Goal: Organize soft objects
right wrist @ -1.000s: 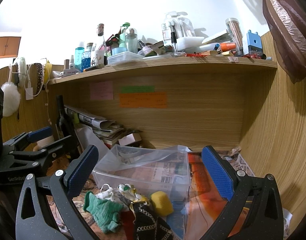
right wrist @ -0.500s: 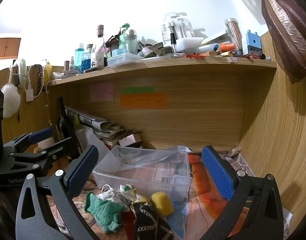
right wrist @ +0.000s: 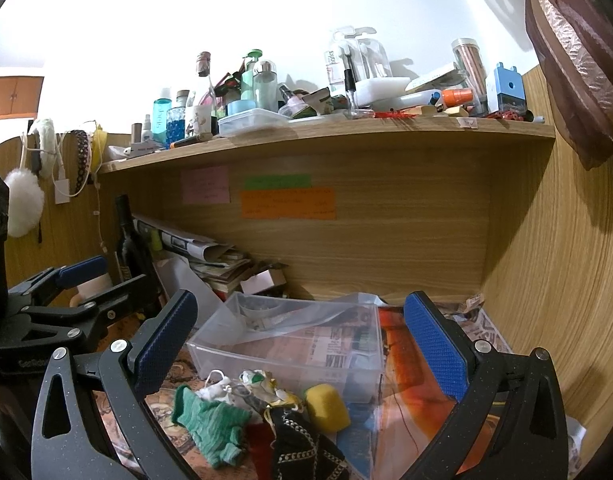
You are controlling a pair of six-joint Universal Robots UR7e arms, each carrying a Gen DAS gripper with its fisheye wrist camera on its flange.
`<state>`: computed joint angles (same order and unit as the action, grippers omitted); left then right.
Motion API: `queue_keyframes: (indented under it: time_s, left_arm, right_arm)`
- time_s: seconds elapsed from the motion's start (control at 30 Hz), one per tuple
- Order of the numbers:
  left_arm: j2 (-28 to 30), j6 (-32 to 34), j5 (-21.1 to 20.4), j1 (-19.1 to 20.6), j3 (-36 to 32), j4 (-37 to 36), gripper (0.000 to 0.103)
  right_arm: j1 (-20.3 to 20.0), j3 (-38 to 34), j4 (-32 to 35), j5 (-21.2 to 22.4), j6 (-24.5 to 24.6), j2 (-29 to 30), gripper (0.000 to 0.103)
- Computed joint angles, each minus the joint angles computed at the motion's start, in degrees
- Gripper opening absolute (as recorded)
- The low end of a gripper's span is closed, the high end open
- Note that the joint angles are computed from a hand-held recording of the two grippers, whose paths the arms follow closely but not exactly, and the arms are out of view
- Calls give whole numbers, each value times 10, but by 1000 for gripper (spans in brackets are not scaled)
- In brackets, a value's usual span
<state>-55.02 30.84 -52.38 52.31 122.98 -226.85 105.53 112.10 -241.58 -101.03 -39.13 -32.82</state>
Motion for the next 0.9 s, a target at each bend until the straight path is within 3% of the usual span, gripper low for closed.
queue_keyframes:
  time_s: [0.6,0.9]
  left_arm:
    - [-7,-7,0,2,3,15,103]
    - [-20,-72,-1,43,-9,145,103]
  right_arm:
    - [-2,2,10,2,1,-2,103]
    - [-25,0,60,-27,14,0,103]
